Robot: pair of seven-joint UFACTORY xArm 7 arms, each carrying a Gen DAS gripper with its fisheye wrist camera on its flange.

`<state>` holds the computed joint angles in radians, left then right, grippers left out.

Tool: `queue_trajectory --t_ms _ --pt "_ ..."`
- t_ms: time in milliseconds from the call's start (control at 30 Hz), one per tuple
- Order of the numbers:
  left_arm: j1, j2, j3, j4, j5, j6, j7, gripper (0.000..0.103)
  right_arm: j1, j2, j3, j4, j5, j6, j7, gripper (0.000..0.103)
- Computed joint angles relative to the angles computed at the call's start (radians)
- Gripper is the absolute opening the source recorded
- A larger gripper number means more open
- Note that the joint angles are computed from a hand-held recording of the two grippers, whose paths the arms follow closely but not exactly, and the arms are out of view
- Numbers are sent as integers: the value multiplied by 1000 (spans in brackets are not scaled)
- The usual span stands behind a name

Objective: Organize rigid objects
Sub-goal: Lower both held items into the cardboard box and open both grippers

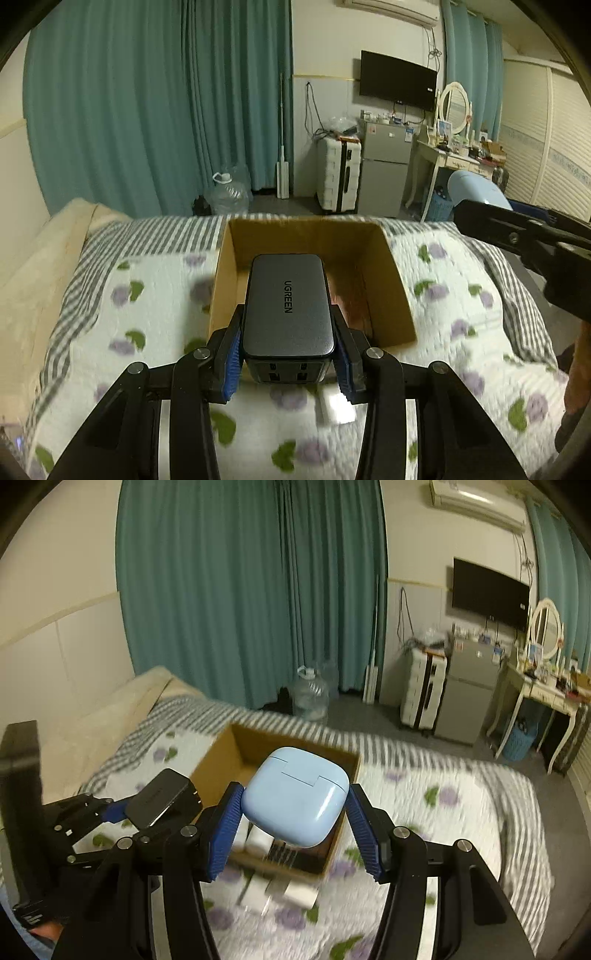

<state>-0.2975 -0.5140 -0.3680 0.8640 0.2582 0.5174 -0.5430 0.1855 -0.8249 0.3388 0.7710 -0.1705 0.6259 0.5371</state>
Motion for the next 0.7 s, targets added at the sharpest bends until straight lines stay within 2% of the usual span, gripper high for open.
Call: queue_trajectory --t_ms 267,467,600,700 --pt "53 259 -21 151 143 -42 -67 42 -67 199 -28 54 -43 -138 -20 57" --pt "4 424 32 225 227 -59 -99 42 -80 321 -54 33 -60 -248 7 57" --pt "-43 492 77 267 239 -63 -110 43 -88 373 -70 19 -71 -305 26 57" --pt "-76 507 114 278 288 -69 -176 47 -86 383 -82 3 -71 -329 28 57"
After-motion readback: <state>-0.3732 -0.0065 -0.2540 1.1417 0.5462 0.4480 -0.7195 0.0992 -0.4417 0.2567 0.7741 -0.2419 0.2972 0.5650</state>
